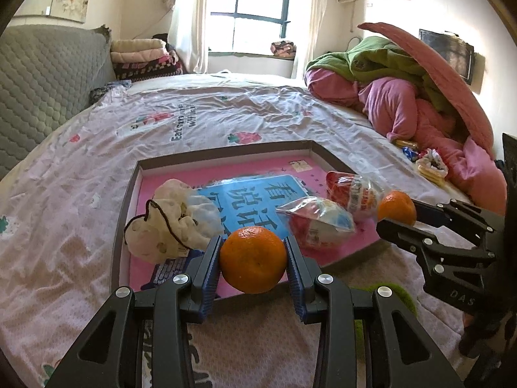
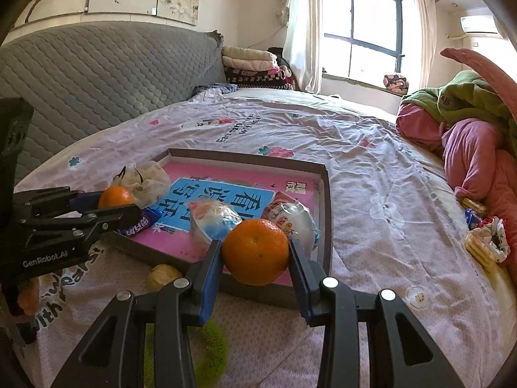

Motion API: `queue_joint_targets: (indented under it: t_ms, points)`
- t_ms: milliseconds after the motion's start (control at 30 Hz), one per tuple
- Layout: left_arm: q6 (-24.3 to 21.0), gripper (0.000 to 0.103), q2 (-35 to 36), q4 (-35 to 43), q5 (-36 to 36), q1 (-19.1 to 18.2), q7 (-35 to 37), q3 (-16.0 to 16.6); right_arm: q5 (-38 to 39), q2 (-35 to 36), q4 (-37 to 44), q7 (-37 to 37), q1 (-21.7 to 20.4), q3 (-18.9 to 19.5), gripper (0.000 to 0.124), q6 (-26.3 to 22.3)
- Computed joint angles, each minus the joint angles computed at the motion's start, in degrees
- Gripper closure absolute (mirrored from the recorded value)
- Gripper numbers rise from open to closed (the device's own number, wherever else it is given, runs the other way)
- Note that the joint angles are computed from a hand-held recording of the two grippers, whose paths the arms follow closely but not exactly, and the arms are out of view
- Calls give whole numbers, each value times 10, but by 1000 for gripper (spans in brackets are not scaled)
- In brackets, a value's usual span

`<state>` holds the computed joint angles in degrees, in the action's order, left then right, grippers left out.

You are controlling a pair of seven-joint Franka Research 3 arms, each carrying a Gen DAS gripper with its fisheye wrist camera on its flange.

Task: Organize objects
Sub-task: 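Carry both oranges over the grey tray with both tools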

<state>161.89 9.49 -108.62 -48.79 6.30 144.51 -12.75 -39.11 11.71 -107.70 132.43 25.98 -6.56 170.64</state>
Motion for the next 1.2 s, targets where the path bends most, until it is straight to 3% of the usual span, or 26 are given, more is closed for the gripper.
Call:
queue_joint_targets:
  t_ms: [333,833,1200]
  points:
    - [-3,64,33,29,54,7,-42,-10,48,26,23,-47,1,0,83,-10]
    - [-8,64,64,53,114,22,-86,-31,179,62,55,-147,-10,9,83,-32]
    - [-11,64,81,66,153,30,-114,-39,195,73,69,-168,7,-6,83,-41]
